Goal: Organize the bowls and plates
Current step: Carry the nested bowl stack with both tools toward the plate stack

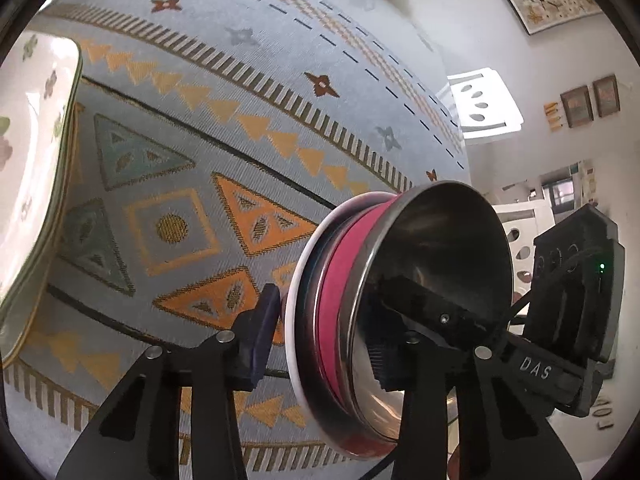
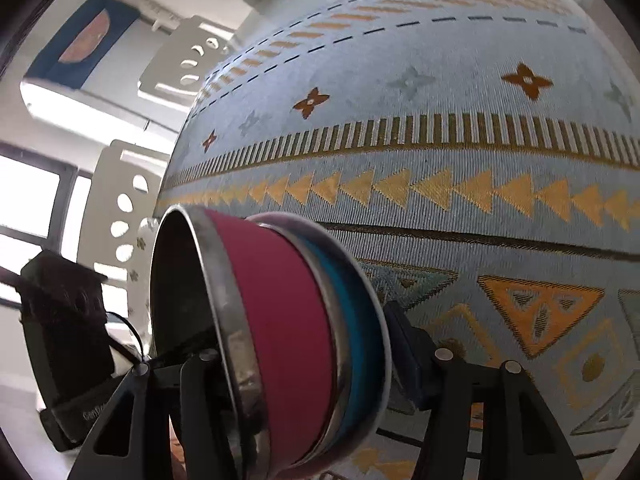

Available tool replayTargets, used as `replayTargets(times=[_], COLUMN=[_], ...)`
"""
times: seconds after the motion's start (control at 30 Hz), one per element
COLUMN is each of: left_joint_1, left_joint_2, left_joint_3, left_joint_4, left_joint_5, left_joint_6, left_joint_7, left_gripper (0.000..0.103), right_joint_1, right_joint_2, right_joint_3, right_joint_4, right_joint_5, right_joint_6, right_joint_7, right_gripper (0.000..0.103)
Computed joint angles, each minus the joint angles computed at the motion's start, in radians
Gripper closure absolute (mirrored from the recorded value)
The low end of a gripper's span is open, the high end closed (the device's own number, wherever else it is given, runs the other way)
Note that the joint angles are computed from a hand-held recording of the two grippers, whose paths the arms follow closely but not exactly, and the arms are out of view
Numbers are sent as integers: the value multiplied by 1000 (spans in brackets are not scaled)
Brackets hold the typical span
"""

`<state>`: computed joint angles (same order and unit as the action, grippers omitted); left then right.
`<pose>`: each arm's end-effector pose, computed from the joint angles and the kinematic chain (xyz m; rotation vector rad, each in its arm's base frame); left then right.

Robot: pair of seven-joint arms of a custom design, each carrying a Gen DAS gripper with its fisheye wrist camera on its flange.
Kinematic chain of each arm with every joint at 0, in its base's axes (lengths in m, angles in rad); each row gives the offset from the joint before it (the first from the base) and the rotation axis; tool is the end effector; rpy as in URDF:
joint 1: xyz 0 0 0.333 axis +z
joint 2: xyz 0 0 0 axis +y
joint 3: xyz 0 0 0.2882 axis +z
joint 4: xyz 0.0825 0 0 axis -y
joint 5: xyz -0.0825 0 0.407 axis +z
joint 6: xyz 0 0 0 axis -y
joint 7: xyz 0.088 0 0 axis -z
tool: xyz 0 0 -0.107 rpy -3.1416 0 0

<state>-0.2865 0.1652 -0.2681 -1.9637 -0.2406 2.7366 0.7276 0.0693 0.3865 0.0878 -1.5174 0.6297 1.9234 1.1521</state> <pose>0.5606 -0.3291 0.4229 2.4519 -1.4585 0.9173 0.6774 0.1415 0.4234 -2.1237 1.4852 0.4898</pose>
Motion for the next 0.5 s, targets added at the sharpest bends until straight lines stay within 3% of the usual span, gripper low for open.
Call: replayTargets(times=[0.23, 0.5], left_joint_1=[-36, -20], left_joint_2=[-5, -27], left_joint_3=[30, 15], left_joint_4=[31, -34], left_joint_5=[163, 116], left_joint_6=[-61, 0], left_joint_7=[-168, -207], left_gripper=[68, 68], right_joint_1=[-7, 12], right_joint_2=[-33, -76], right_joint_3=[-2, -9], right_joint_4=[-50, -120], right_joint_5=[35, 34], right_joint_6=[30, 88], right_joint_7=[-23, 20], right_gripper=[45, 45])
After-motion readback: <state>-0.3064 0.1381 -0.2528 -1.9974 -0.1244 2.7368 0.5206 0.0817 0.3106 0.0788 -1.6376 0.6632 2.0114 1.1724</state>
